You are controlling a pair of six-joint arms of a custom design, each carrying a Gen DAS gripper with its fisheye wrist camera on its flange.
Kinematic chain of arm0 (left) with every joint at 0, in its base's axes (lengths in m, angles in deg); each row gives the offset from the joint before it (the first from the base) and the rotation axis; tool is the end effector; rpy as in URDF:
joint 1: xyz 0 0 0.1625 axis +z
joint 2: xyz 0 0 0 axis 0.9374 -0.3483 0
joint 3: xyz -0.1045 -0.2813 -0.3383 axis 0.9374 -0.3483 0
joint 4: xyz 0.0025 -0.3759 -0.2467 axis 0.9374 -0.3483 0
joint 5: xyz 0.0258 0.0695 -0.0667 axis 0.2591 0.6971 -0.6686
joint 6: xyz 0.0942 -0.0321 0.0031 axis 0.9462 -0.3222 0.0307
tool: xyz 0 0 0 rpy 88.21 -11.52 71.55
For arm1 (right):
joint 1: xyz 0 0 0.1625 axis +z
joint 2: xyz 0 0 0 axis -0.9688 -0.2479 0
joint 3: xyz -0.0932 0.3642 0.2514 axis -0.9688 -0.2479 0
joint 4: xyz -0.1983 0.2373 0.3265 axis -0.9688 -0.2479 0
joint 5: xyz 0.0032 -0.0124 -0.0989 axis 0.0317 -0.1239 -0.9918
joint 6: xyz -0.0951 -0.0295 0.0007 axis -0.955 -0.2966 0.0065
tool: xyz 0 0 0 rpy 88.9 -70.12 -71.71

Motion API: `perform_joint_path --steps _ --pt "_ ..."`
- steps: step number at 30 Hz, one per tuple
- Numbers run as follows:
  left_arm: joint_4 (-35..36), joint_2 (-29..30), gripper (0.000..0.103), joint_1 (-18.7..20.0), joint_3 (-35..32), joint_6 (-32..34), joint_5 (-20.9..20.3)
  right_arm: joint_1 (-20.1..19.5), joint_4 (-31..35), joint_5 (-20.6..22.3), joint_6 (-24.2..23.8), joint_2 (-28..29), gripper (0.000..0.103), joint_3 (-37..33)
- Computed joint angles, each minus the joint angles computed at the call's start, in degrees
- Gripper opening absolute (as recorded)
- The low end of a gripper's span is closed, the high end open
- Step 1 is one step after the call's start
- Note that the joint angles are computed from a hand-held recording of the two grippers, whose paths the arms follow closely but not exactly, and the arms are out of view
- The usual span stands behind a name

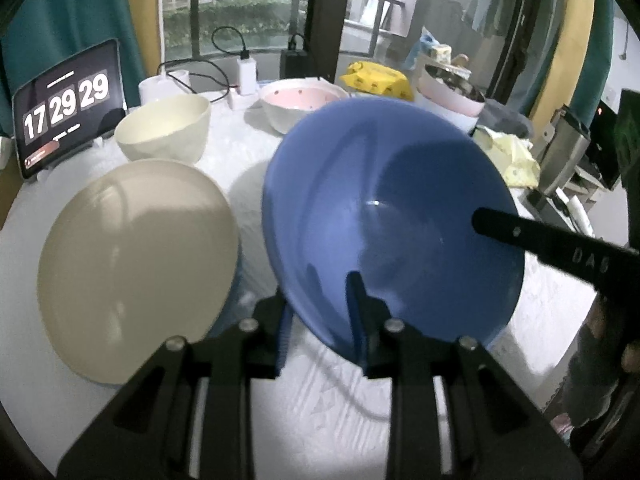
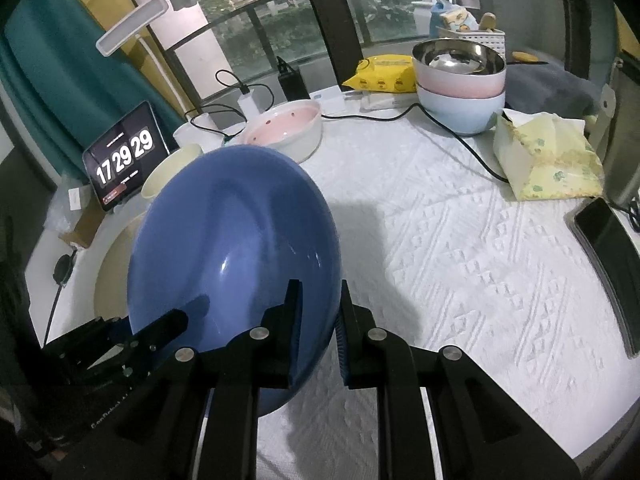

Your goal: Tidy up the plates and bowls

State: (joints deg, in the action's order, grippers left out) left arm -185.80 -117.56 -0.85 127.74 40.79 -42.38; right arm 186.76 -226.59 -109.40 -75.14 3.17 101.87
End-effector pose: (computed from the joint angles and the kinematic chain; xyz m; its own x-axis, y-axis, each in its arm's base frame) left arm -0.0218 -0.6193 0.2854 -0.7892 -0.0931 -0.6070 0.3471 0.7478 -0.5660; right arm 0.3631 -0.6754 -0.0047 -0.8275 -0.3656 0.4262 -0.5176 0.7909 -0.3264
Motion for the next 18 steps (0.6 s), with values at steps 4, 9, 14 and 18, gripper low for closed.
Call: perform_joint_path --steps 4,9,14,18 --pt "-1.94 0.01 0.031 0.03 0.18 1.12 -0.40 0.05 -1.28 -0.92 0.13 -0.22 0.017 0.09" --pt "-3.33 -0.59 0.039 -0.08 0.33 1.58 -0.25 0.15 -2.55 -1.37 -0.33 -0.50 0.018 0.17" --pt "-5.28 -1.73 0.047 -0.13 0.55 1.87 -0.22 0.32 -3.65 -1.62 -0.74 -0.59 0.018 0.03" --pt "-6.38 -2.59 0.047 -0.05 0.63 2.17 0.29 0.54 -4.48 -1.64 -1.20 -0.61 0.019 -0.16"
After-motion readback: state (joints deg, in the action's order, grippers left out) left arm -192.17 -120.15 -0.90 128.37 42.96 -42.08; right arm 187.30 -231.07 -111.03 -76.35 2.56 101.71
